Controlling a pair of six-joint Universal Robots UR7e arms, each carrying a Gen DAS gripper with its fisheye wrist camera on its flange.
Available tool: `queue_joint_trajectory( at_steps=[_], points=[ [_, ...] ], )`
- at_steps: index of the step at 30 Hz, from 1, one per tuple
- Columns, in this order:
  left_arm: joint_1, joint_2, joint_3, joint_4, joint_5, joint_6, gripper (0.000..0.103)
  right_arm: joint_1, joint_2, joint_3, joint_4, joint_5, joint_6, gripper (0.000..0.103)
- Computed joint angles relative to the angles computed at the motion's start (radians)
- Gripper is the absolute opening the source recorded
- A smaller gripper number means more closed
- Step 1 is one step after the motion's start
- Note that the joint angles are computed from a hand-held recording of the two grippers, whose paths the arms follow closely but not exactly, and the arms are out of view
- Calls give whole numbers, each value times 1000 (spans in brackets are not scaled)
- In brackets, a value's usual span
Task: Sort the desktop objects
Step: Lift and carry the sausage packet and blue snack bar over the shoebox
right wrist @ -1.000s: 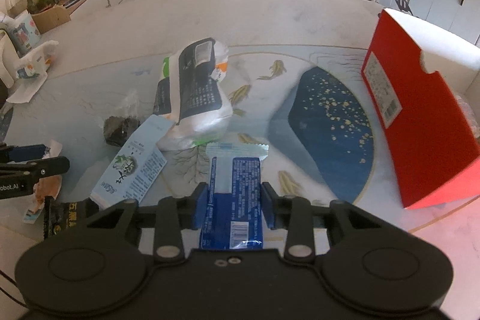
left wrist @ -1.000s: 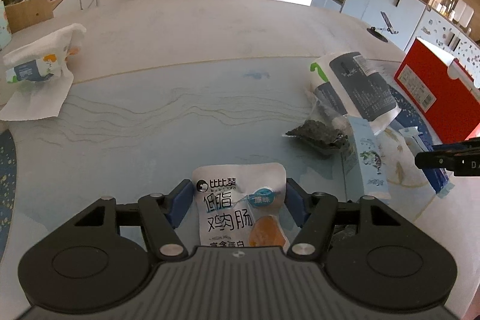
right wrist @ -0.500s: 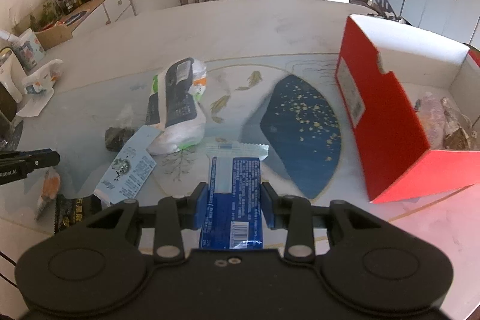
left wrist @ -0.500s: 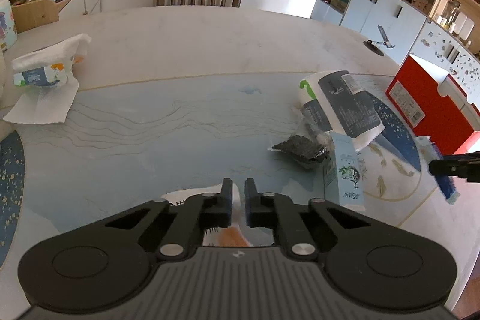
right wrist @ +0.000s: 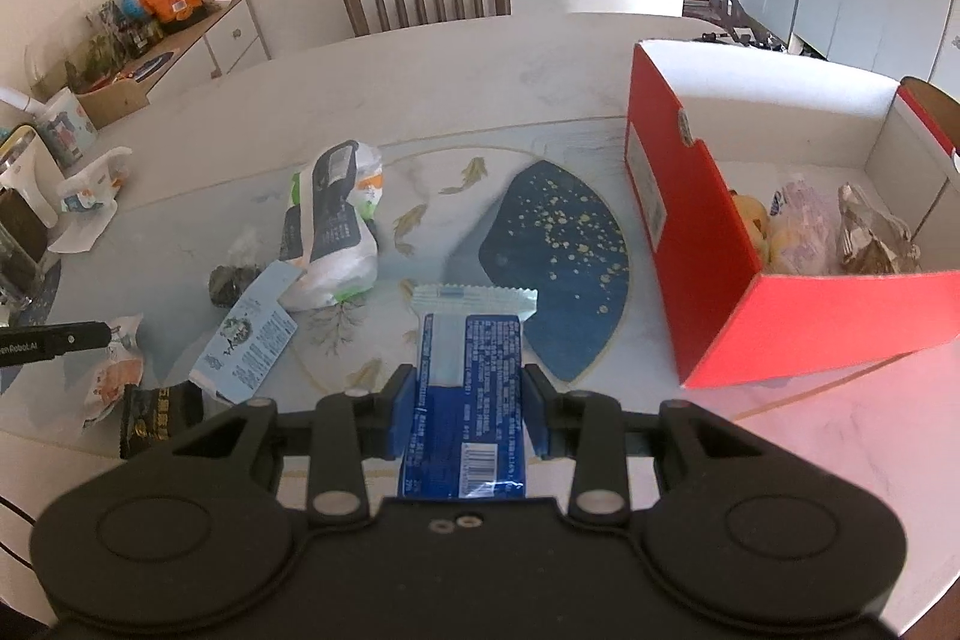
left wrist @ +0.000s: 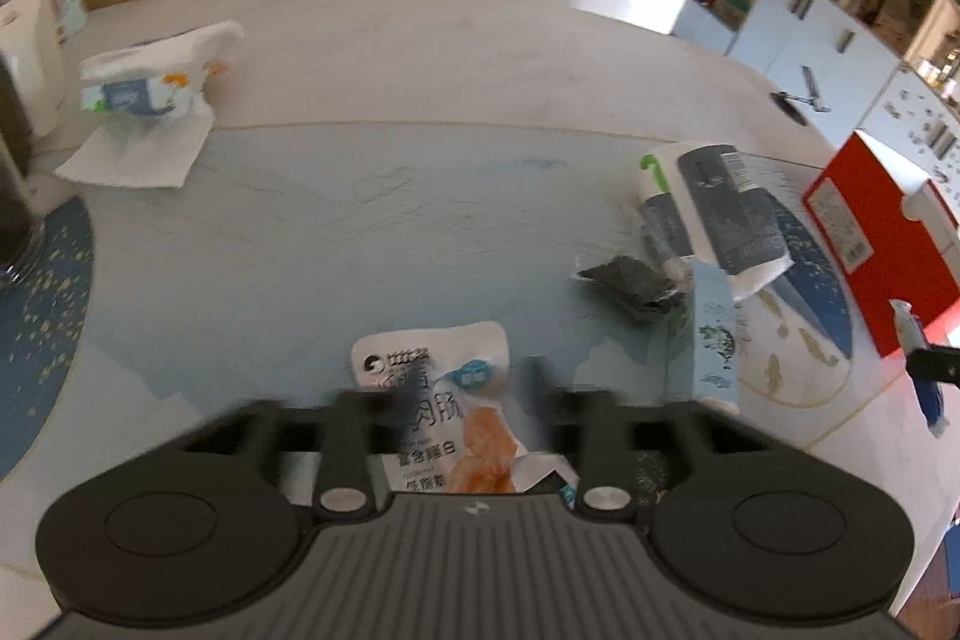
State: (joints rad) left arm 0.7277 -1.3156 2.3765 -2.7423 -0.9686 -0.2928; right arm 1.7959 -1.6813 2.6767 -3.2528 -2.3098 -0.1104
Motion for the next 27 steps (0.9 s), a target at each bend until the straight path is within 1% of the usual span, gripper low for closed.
queue_joint_trajectory(
  at_steps=[1, 3, 5, 8, 10, 12, 20, 23, 25, 27],
  points=[
    [-7, 1, 1, 11, 15, -19, 81, -5, -6, 3, 1, 6, -2, 36],
    [-10, 3, -2, 31, 19, -42, 81, -13, -15, 9, -1, 18, -7, 36],
    [-9, 13, -16, 83, 26, -96, 81, -21, -22, 14, -4, 30, -15, 36],
    [-6, 45, -37, 130, 60, -176, 81, -31, -34, 21, -5, 46, -28, 36],
    [3, 65, -47, 119, 49, -199, 81, -40, -43, 23, -4, 57, -36, 36],
    [-3, 86, -57, 137, 66, -234, 81, -48, -51, 27, -1, 65, -43, 36],
    [-29, 126, -68, 177, 122, -293, 81, -78, -99, 43, 18, 92, -61, 36],
    [-40, 143, -72, 187, 155, -325, 79, -88, -108, 47, 19, 100, -63, 36],
    [-53, 155, -69, 192, 185, -334, 76, -96, -114, 50, 21, 105, -67, 36],
    [-64, 160, -66, 194, 209, -327, 57, -101, -119, 52, 22, 108, -69, 36]
  ],
)
